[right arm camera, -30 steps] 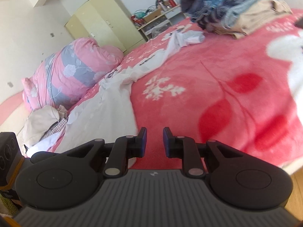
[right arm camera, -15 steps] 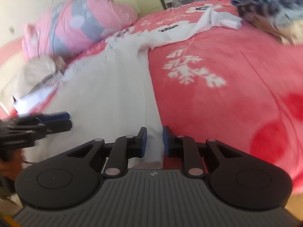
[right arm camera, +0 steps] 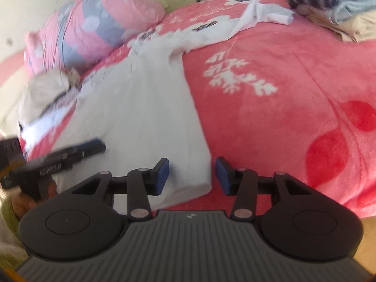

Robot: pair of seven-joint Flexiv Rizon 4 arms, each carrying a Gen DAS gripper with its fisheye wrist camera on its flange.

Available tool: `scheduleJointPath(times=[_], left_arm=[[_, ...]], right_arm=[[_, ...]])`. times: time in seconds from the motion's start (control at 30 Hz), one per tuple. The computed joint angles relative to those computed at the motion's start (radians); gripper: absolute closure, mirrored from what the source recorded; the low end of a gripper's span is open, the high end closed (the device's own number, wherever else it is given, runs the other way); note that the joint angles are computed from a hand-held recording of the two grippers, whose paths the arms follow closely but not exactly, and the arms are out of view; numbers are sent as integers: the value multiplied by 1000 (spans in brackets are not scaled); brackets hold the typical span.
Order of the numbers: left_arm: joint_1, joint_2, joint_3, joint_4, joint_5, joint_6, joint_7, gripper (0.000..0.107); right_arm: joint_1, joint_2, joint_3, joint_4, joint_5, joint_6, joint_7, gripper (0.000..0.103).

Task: Fold clothes

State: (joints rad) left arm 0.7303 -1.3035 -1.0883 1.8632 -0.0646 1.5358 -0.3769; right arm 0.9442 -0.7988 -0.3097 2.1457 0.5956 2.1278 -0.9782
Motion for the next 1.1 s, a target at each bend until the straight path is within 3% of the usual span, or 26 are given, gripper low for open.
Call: scheduleJointPath(times=[0.1,0.2,0.27,0.37,0.47,0.6,0.63,0.7,0.8,0.9,1.0,1.1], left_arm=[[3,-1,-4,2,0,3,-4,66],[9,-1,-6,6,2,2,-6,66],[13,-4,-8,7,4,0,-4,66],[15,-3,-5,4,4,-6,0,66],[12,2,-3,6,8,2,8,66],[11,3,-1,6,12,12,5,66],[11,4,0,6,13,14,2,66],[10,9,4,6,14,15,-2,66],[15,22,1,10,12,7,-11,66],[35,27,-24,10,8,-18,-2,66],[26,30,-35,-17,-12,-39,9,66],[-9,12,-29,-69,-37,-44,27,66]], right_arm=[[24,1,3,-4,25,39,9,103],[-66,21,138,4,57,230,77,103],[-132,8,232,5,65,300,139,103],[-182,-34,305,-31,105,270,184,103],[-191,-60,314,-64,162,302,203,98],[-103,-24,224,-90,347,256,44,90],[-71,-9,188,-101,413,232,-29,84],[-10,17,97,-134,547,165,-213,83],[24,35,0,-190,653,77,-454,83],[-20,48,-12,-238,585,28,-566,83],[-97,43,-10,-313,400,-33,-627,81],[-195,-12,-23,-440,176,-147,-650,65]])
